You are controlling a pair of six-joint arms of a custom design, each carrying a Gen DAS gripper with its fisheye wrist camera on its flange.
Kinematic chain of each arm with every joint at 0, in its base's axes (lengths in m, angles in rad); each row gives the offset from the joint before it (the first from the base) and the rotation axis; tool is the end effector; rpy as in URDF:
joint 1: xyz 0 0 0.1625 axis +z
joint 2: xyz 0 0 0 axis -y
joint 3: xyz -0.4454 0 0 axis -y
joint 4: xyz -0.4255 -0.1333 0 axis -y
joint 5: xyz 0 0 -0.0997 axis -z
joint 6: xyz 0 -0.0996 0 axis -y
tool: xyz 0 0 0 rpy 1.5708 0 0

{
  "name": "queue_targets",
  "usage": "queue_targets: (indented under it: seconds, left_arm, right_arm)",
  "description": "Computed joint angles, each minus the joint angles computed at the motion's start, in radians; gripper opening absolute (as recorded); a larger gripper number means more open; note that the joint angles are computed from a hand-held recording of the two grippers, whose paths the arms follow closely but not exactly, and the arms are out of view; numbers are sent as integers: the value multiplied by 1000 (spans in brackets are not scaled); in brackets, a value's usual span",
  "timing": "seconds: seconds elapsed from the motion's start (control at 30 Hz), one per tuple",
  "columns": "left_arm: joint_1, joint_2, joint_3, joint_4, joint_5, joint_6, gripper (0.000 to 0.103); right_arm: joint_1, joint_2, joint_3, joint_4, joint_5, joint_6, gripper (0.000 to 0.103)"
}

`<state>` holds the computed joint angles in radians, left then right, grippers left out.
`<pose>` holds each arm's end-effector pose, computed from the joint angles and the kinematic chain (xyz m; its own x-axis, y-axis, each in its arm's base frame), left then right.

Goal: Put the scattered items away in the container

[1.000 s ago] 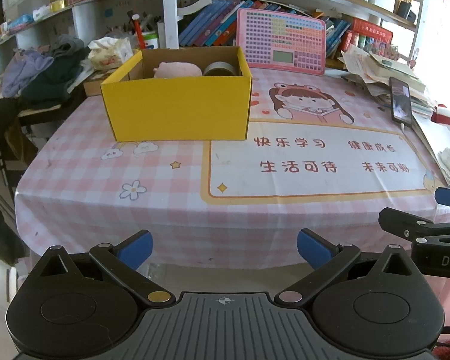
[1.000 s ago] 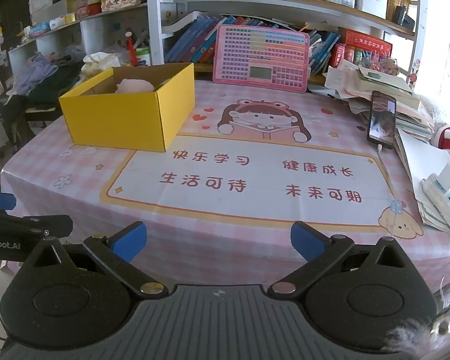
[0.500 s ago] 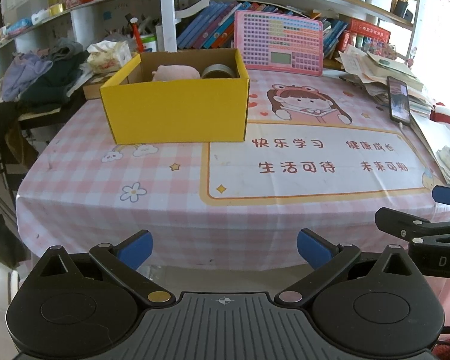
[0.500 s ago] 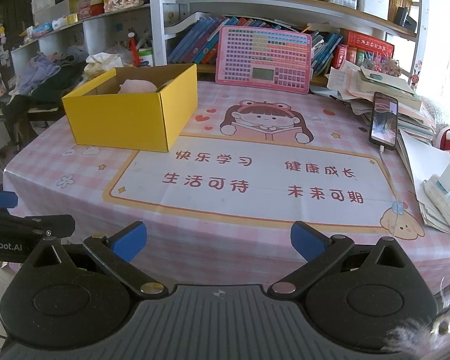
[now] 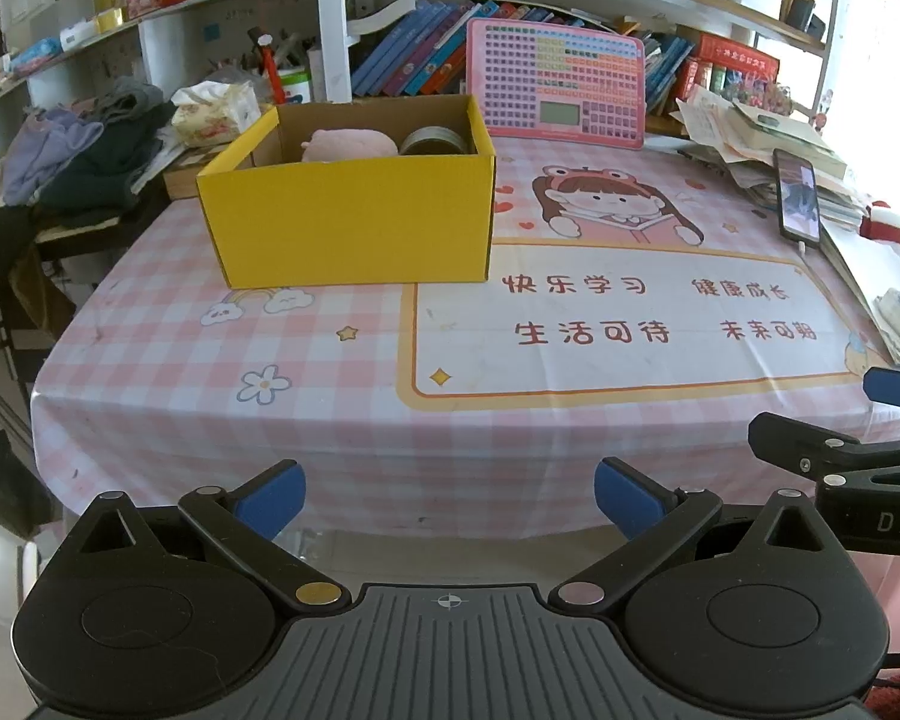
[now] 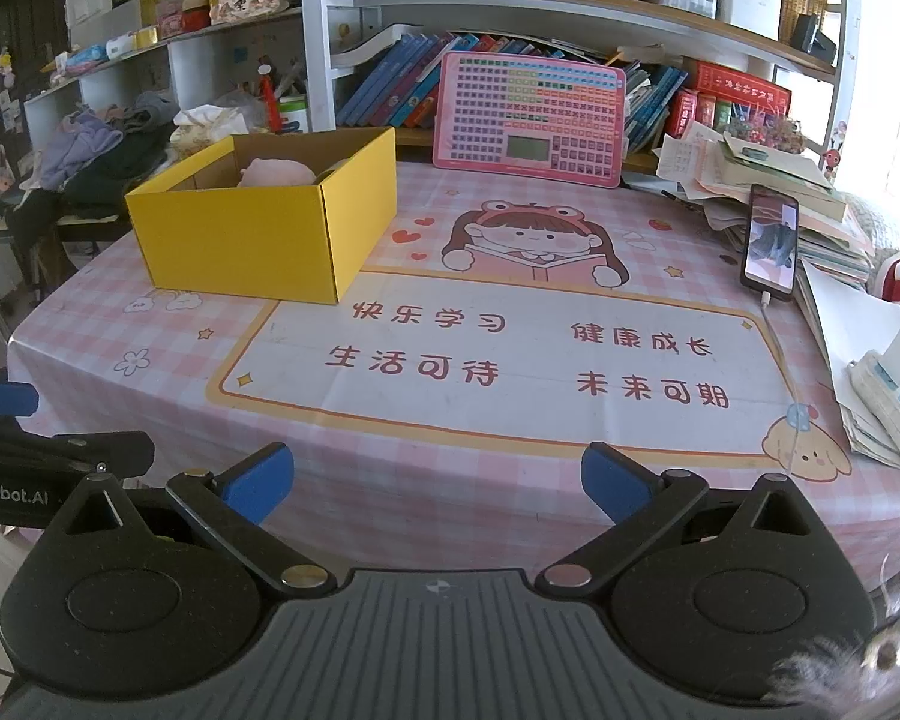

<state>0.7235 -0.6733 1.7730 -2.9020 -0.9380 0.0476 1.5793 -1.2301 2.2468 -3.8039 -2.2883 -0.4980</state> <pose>-0.3650 -0.5789 0.0058 -0.6001 0.5446 -0.5859 0.7589 0.6191 -0.2018 0.0719 -0.4771 0.2879 -0.6651 0.3703 0.6484 -0.3650 0.5963 -0.7150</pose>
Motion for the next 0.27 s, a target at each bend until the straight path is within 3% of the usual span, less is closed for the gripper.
queue_targets:
  seconds: [0.27]
  left_arm:
    - [1, 7, -7, 1, -2, 0, 103]
  right_arm:
    - [3, 5, -8, 12, 2, 6, 103]
